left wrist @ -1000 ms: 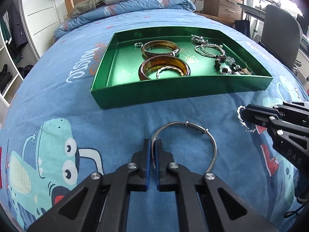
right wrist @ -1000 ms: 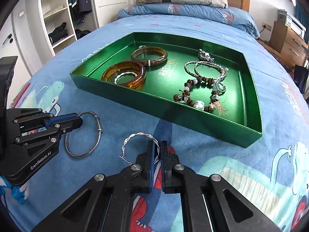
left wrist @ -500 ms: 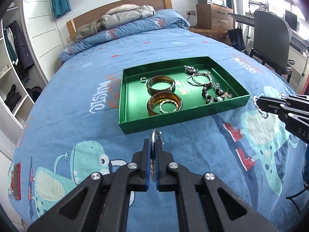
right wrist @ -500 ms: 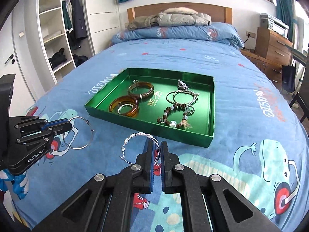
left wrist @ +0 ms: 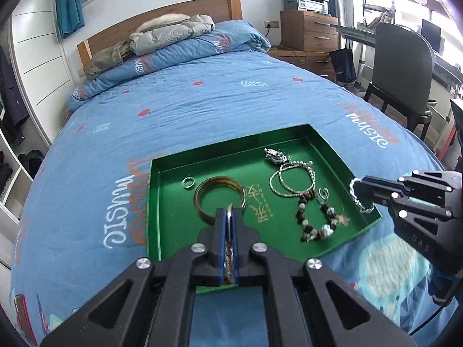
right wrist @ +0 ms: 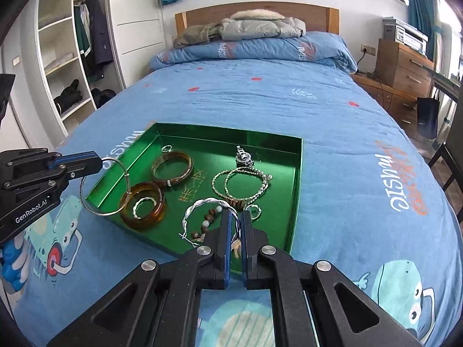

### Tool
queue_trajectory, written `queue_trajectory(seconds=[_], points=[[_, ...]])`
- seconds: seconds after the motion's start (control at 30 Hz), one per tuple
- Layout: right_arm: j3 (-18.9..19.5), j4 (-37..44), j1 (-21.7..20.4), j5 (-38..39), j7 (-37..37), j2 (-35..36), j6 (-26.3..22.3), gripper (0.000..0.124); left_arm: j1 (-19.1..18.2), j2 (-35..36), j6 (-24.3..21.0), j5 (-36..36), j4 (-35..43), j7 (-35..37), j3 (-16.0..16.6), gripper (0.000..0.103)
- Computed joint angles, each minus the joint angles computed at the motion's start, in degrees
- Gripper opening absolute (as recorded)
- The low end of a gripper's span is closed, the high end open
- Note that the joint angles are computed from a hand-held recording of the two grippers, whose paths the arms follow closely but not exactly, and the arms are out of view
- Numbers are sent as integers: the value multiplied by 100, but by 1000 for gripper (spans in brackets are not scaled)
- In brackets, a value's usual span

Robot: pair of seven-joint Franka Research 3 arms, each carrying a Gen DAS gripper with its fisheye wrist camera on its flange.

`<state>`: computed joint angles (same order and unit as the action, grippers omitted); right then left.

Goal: Organize jewelry

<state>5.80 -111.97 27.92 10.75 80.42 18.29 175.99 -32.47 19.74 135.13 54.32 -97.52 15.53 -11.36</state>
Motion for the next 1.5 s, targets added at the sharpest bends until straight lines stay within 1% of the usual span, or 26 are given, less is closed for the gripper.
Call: queue_trajectory(seconds=[0.03, 0.17, 0.23, 0.33, 0.43, 0.53, 0.6, 0.7, 0.8, 0.87, 0.93, 1.0, 1.07, 1.13, 1.2, 1.23, 1.33, 1.37, 1.43, 1.5], points=[[-81, 190, 47, -61, 39, 138, -93, 6, 84, 165, 173, -96, 168, 68, 6, 3], [-274, 937, 126, -237, 183, 687, -486, 6, 344, 726, 1131, -523, 641, 194, 139, 3], [-328, 1311, 140, -318, 232, 940, -744, 6, 415, 951, 1337, -816, 803, 262, 232, 3], [-422, 1858, 187, -476, 341, 1291, -1172, 6, 526, 1084, 1550, -1214, 758, 231, 366, 3], [-462, 2479, 184, -592, 452, 1675, -1697, 6, 535, 1089, 1623, -1329, 608, 219, 510, 4], [-523, 2996, 217, -750, 573, 2001, -2182, 6, 567, 1074, 1714, -1409, 452, 190, 569, 4], [-473, 3108, 183, -771, 576, 2079, -2261, 6, 581, 1060, 1775, -1443, 411, 174, 588, 3], [-516, 3218, 234, -891, 663, 2142, -2335, 6, 470, 1063, 1596, -1326, 481, 207, 650, 4], [-491, 3057, 221, -900, 712, 2065, -2186, 7, 462, 1027, 1567, -1278, 463, 206, 629, 6], [-444, 2894, 189, -858, 698, 1967, -2084, 13, 476, 959, 1532, -1313, 407, 234, 590, 8], [-475, 2680, 224, -889, 751, 1817, -1954, 18, 443, 813, 1492, -1236, 282, 153, 609, 13], [-465, 2434, 235, -888, 781, 1616, -1785, 20, 399, 585, 1449, -1092, 96, -32, 627, 26], [-525, 2106, 307, -947, 896, 1348, -1577, 24, 356, 296, 1357, -882, -136, -285, 623, 31], [-511, 1728, 325, -940, 994, 1034, -1362, 26, 329, -12, 1218, -636, -368, -536, 566, 33], [-480, 1343, 343, -932, 1080, 707, -1103, 27, 288, -361, 960, -341, -616, -807, 462, 38], [-455, 1123, 351, -926, 1110, 525, -966, 29, 274, -535, 843, -187, -743, -943, 399, 38], [-322, 456, 333, -861, 1122, -30, -565, 36, 234, -1031, 363, 118, -1093, -1264, 127, 41], [-323, 245, 373, -891, 1164, -211, -459, 37, 219, -1184, 189, 215, -1208, -1390, 21, 44], [-389, -159, 502, -1056, 1346, -565, -271, 39, 174, -1449, -232, 429, -1398, -1638, -213, 46], [-582, -585, 729, -1493, 1796, -950, -55, 45, 153, -1688, -597, 548, -1587, -1843, -466, 46]])
